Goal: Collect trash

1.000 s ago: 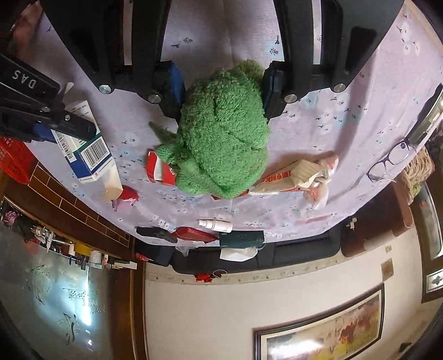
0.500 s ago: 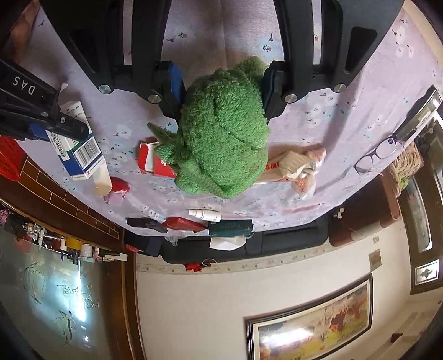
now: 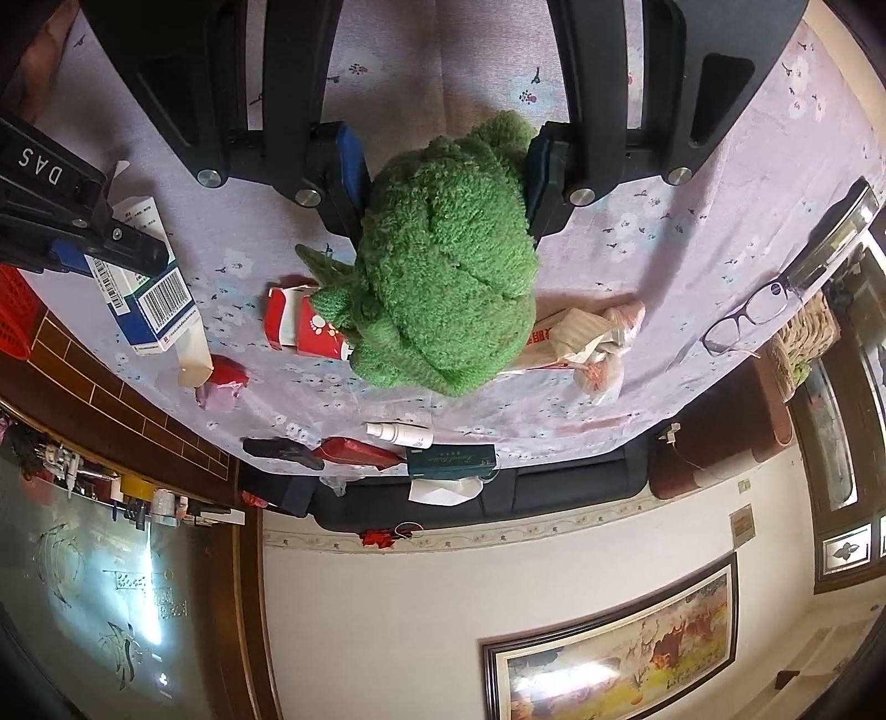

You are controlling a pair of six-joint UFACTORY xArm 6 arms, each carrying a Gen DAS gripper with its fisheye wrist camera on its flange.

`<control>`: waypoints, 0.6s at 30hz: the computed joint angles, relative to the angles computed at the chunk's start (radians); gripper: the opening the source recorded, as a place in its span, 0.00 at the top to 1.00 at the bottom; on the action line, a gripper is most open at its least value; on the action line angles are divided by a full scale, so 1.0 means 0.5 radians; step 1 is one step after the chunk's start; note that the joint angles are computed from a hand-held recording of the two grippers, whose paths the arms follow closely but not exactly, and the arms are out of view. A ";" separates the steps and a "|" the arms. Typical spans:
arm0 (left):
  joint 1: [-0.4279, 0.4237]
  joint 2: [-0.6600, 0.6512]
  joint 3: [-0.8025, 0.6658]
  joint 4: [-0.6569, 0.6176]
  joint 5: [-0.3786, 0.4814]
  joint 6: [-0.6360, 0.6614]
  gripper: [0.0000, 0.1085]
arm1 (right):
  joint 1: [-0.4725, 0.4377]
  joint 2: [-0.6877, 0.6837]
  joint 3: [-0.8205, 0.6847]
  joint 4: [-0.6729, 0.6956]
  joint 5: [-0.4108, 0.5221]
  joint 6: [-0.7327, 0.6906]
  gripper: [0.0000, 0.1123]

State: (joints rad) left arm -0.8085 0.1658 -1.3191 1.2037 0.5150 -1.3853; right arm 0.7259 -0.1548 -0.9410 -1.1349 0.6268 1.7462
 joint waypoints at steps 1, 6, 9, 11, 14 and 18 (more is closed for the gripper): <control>-0.001 0.000 -0.001 0.003 0.004 -0.001 0.59 | 0.002 -0.003 0.002 0.000 0.005 0.002 0.67; 0.003 -0.001 0.001 0.005 -0.004 -0.008 0.59 | 0.003 -0.008 0.006 0.017 0.007 -0.012 0.67; 0.007 -0.006 0.008 0.018 -0.015 -0.017 0.59 | 0.007 -0.009 0.005 0.024 0.018 -0.011 0.67; 0.010 -0.010 0.013 0.023 -0.024 -0.023 0.59 | 0.004 -0.006 0.002 0.037 0.014 -0.023 0.67; 0.009 -0.011 0.014 0.024 -0.024 -0.027 0.59 | 0.004 -0.007 0.003 0.036 0.019 -0.020 0.67; 0.008 -0.011 0.015 0.026 -0.024 -0.027 0.59 | 0.006 -0.005 -0.001 0.035 0.026 -0.015 0.67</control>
